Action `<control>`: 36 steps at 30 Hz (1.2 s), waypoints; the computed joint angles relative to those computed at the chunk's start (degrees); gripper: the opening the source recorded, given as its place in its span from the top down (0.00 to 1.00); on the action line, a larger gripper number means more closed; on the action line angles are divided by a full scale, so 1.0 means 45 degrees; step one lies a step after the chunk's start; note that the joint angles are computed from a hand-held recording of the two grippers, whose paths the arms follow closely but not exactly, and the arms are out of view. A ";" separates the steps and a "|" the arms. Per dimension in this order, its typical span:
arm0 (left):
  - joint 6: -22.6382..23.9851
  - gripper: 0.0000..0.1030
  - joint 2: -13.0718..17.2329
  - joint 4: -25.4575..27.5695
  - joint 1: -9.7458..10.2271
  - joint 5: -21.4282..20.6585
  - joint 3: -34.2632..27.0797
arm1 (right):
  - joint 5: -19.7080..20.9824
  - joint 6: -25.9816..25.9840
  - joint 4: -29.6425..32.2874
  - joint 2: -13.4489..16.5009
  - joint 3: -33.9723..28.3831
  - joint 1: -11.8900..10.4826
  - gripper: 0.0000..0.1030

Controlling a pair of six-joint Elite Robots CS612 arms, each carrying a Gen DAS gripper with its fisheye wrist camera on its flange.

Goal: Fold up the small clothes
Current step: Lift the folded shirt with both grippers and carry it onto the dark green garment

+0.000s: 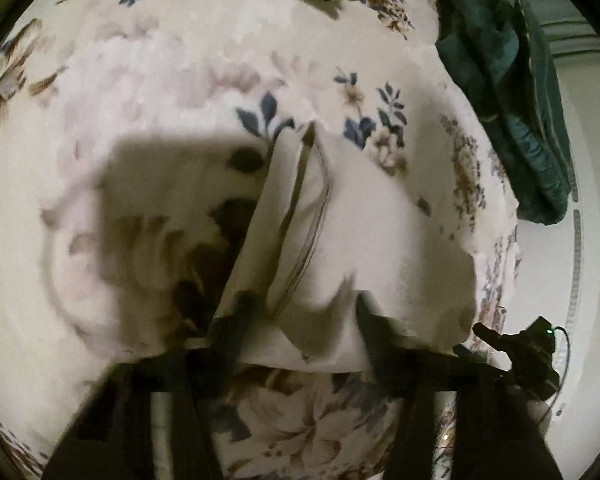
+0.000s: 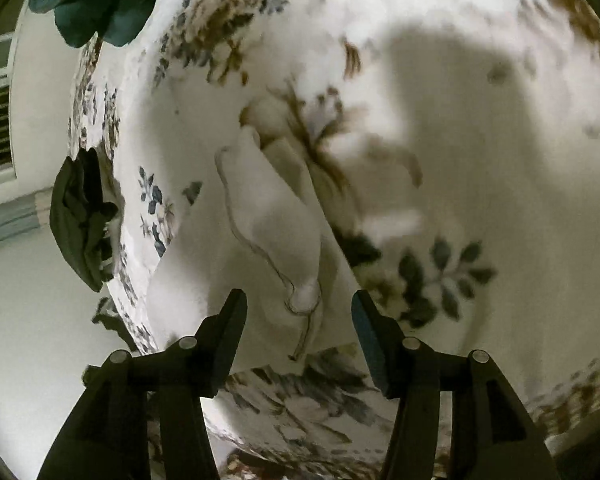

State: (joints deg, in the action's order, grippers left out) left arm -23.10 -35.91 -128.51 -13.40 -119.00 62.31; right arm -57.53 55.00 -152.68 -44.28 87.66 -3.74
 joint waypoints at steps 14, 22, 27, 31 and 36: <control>-0.0875 0.88 -0.0492 -0.0923 0.0188 -0.0240 0.0890 | -0.0827 -0.1275 0.2060 -0.0558 0.0133 0.0080 0.94; -0.1769 0.28 -0.0534 -0.2947 0.0592 -0.1207 0.1639 | -0.0687 -0.1431 0.0472 -0.0392 0.0532 -0.0164 0.30; -0.2197 0.28 0.0608 -0.3298 0.0694 -0.2604 0.0454 | 0.1812 -0.1185 -0.1296 0.0627 0.0406 -0.0487 0.22; -0.1159 0.28 0.1389 -0.1985 0.0536 -0.3329 -0.0687 | 0.3003 -0.1720 -0.1160 0.1317 -0.0070 -0.0547 0.20; -0.0706 0.38 0.1468 -0.1880 0.0269 -0.2542 -0.0884 | 0.3865 -0.1877 -0.1462 0.1570 -0.0314 -0.0565 0.31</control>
State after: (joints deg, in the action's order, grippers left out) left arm -26.27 -29.30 -136.98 -12.19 -130.44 58.34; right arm -40.14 46.55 -159.25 -37.22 86.25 -6.28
